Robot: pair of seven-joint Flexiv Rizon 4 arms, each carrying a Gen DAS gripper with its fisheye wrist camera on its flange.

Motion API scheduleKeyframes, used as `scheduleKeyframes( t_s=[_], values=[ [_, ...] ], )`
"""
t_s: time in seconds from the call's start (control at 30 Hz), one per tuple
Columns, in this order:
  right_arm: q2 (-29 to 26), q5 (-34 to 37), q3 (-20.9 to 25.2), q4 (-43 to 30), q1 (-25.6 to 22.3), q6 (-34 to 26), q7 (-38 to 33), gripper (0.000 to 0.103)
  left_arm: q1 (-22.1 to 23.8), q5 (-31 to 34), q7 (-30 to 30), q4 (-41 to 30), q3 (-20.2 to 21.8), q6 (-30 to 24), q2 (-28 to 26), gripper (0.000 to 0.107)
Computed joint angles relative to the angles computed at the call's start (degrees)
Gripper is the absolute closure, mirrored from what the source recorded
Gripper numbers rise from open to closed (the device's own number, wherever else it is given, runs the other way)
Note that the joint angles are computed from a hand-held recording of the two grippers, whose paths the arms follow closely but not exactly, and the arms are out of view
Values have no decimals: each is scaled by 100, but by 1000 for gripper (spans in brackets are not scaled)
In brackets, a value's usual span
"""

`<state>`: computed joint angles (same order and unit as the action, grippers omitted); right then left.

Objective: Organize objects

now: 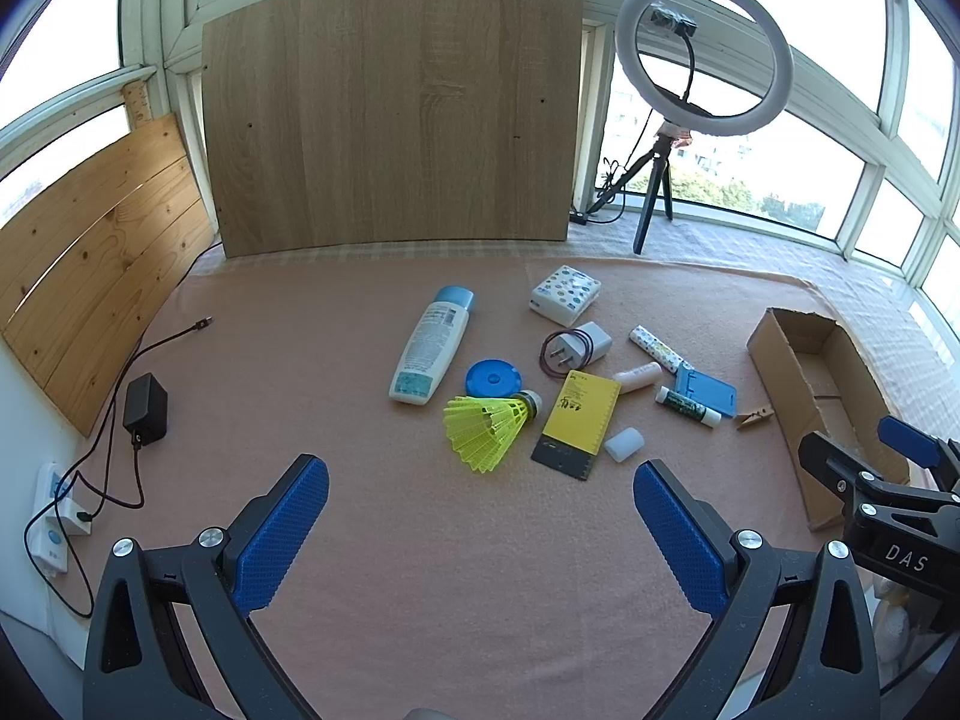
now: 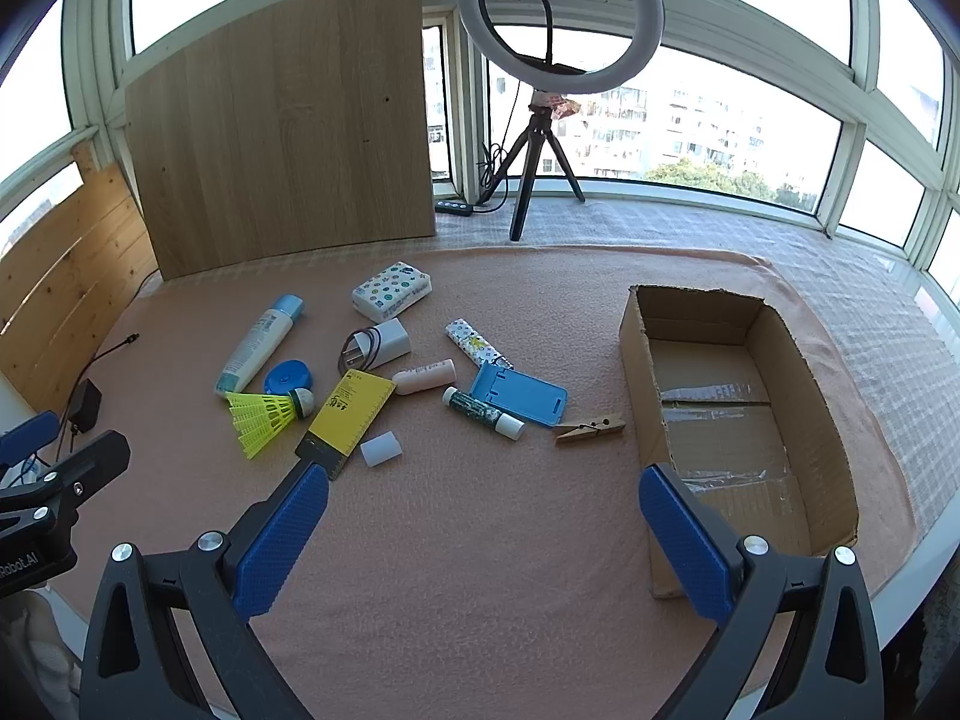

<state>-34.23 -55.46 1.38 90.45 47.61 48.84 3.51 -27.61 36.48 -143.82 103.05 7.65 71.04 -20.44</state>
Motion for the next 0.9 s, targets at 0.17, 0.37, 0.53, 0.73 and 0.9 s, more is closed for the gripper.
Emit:
scheduleKeyframes(
  t_s=[0.17, 0.37, 0.53, 0.73, 0.9],
  values=[
    [-5, 28, 11, -15, -3, -15, -21, 1, 3, -12, 3, -9, -14, -21, 0, 4],
    [-15, 40, 6, -30, -3, -9, -38, 1, 0, -4, -11, -16, -14, -35, -1, 4],
    [-21, 64, 10, -40, -7, -9, -51, 1, 2, 2, -19, -15, -16, -33, 0, 4],
    [-25, 84, 3, -38, -7, 2, -55, 1, -23, 23, -73, -31, 2, -64, -4, 4],
    [-26, 82, -1, -37, -8, 6, -58, 1, -27, 41, -93, -49, -16, -93, -8, 4]
  ],
)
